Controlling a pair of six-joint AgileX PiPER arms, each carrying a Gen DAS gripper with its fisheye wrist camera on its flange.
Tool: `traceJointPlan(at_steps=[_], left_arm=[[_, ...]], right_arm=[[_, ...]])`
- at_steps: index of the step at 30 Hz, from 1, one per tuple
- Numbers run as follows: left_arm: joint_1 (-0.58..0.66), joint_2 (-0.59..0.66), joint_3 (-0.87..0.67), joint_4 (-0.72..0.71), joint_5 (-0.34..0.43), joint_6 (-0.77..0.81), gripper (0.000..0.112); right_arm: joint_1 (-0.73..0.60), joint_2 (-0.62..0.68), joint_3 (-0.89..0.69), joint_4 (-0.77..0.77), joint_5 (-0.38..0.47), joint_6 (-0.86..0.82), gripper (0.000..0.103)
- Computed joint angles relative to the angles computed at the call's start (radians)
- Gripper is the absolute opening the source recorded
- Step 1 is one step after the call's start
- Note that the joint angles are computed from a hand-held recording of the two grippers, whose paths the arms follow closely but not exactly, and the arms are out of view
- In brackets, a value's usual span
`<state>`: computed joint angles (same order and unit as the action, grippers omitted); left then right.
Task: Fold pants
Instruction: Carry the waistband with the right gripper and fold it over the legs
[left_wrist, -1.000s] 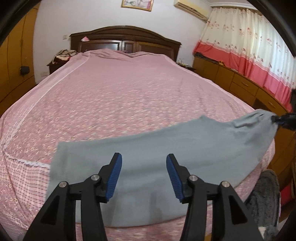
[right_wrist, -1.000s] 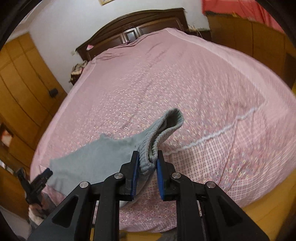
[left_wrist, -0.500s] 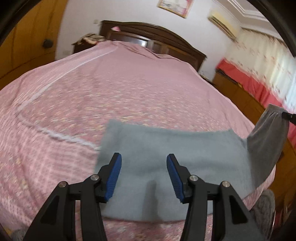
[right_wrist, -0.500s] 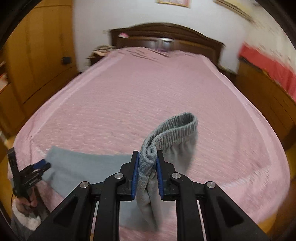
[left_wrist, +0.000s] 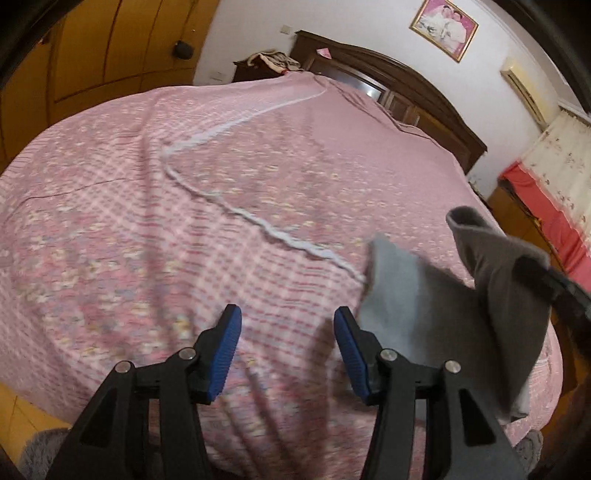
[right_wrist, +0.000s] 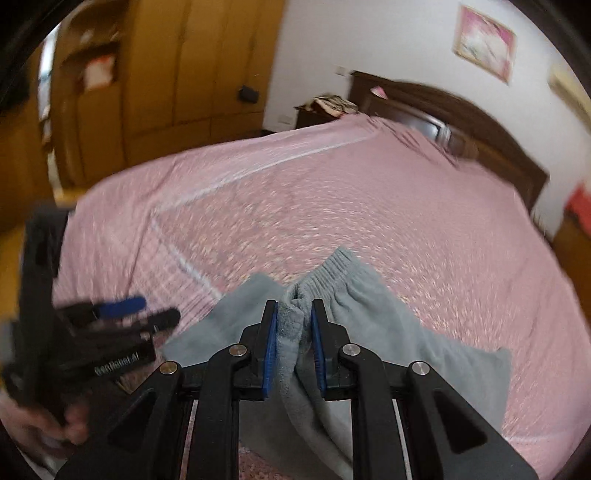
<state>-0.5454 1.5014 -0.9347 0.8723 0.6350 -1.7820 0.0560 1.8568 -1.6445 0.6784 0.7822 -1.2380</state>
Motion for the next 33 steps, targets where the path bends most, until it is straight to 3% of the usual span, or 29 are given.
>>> traceJointPlan(at_steps=[6,11,15,18,23,26,30,33], left_arm=[[-0.008,-0.085,0.107,0.061,-0.038,-0.074,0.055],[0.033,-0.148,0.179,0.074,-0.133,-0.116,0.055],[0.065,-0.181,0.219,0.053,-0.175,-0.096,0.055],[0.039,-0.213,0.247,0.071,-0.159,-0.128,0.055],[0.071,-0.291,0.337,0.098,-0.237,-0.168,0.055],[0.096,-0.339,0.387,0.104,-0.282,-0.181,0.054],[0.130,-0.407,0.441,0.058,-0.313,-0.139,0.053],[0.140,-0.447,0.473,0.027,-0.326,-0.114,0.052]], right_arm=[[0.039,-0.063,0.090,0.016,-0.098,-0.027,0.018],[0.078,-0.082,0.149,0.074,-0.143,-0.109,0.018],[0.138,-0.056,0.184,0.014,-0.209,-0.082,0.018],[0.172,-0.049,0.231,-0.008,-0.283,-0.098,0.018],[0.205,-0.047,0.290,-0.024,-0.372,-0.122,0.018],[0.208,-0.051,0.316,0.014,-0.402,-0.177,0.018],[0.217,-0.066,0.380,0.139,-0.478,-0.381,0.018],[0.201,-0.068,0.382,0.197,-0.459,-0.455,0.018]])
